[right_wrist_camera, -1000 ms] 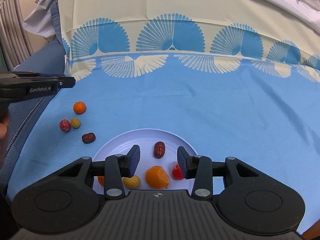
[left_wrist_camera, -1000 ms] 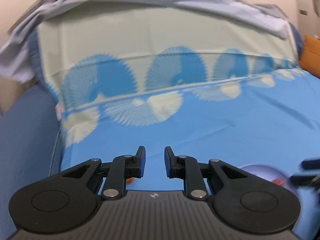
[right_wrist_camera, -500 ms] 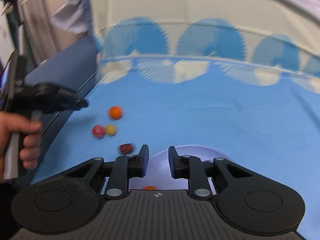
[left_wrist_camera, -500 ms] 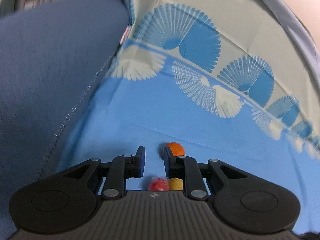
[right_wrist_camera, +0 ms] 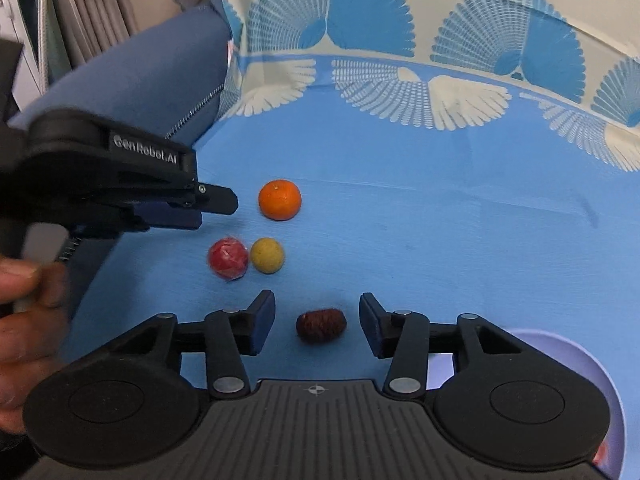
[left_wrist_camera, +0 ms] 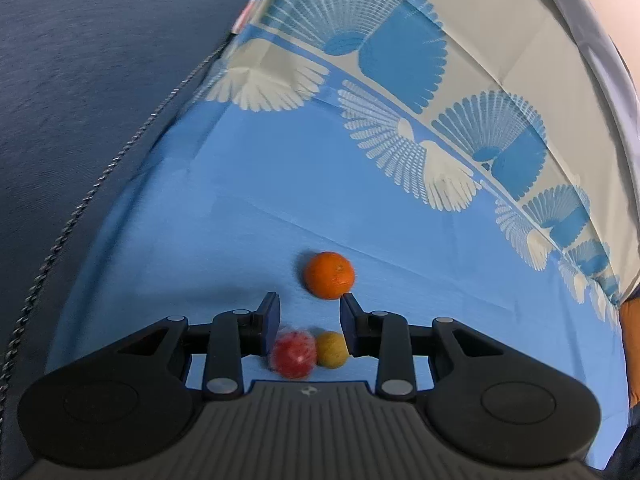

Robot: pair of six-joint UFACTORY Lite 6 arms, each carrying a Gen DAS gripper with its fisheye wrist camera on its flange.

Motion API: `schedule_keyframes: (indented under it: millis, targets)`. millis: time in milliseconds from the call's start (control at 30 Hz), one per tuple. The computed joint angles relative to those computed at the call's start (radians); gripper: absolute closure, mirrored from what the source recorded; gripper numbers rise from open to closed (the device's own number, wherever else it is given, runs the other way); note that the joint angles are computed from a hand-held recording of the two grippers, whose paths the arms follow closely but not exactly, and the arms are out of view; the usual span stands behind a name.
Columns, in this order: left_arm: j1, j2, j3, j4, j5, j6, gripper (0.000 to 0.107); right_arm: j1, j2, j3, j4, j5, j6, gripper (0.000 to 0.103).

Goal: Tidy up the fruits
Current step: 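Grasp the loose tangerine with the left tool while the right grasps a red date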

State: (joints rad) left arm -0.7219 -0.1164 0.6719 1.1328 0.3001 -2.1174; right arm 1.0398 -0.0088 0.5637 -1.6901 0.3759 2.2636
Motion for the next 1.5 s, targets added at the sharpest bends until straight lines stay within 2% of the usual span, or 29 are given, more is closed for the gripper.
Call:
schedule_keyframes:
  millis: [67,167,233,367,533,633,667,733,800,900,1000,1033,1100,1267,1367,1500]
  targets:
    - [0.001,0.036,0.026,0.028,-0.021,-0.003,0.071,-0.025,0.081,0.041,-0.055,-0.013,0.035,0.054]
    - [-0.002,0.086,0.061,0.018,-0.051,0.039,0.066,-0.045,0.163,0.088,0.023,-0.022,-0.04,0.056]
    - [-0.001,0.122,0.088,-0.044,-0.078,0.134,0.065,-0.033,0.173,0.092,0.056,0.001,-0.073,0.069]
    - [-0.02,0.163,0.123,-0.053,-0.064,0.196,0.065,-0.023,0.141,0.076,0.096,0.026,-0.105,0.069]
    - [-0.019,0.187,0.142,0.114,-0.001,0.025,0.065,-0.016,0.1,0.047,0.106,0.04,-0.077,0.069]
    - [-0.002,0.239,0.191,0.179,0.003,-0.007,0.065,-0.022,0.105,0.053,0.084,0.035,-0.068,0.069]
    - [0.003,0.271,0.219,0.162,0.0,0.027,0.064,-0.023,0.112,0.058,0.076,0.034,-0.062,0.069]
    - [-0.013,0.332,0.279,0.097,0.056,0.12,0.058,-0.022,0.115,0.059,0.07,0.033,-0.057,0.069]
    - [-0.027,0.373,0.318,0.074,0.106,0.173,0.058,-0.027,0.116,0.061,0.067,0.029,-0.057,0.069]
    - [-0.024,0.399,0.332,0.076,0.1,0.182,0.058,-0.027,0.109,0.053,0.052,0.03,-0.037,0.069]
    - [-0.037,0.432,0.357,0.042,0.134,0.239,0.063,-0.018,0.103,0.05,0.048,0.04,-0.027,0.069]
    - [-0.039,0.438,0.359,0.041,0.138,0.245,0.068,-0.016,0.099,0.048,0.046,0.043,-0.022,0.069]
    - [-0.046,0.435,0.353,0.056,0.146,0.236,0.068,-0.005,0.085,0.04,0.051,0.054,-0.019,0.069]
    - [-0.107,0.345,0.278,0.148,0.222,0.131,0.069,0.017,-0.034,-0.027,0.05,0.07,-0.041,0.069]
    - [-0.181,0.254,0.22,0.141,0.307,0.117,0.069,0.03,-0.167,-0.061,0.201,0.091,-0.219,0.069]
    - [-0.287,0.149,0.176,0.07,0.394,0.129,0.069,0.187,-0.386,-0.093,0.402,0.263,-0.398,0.069]
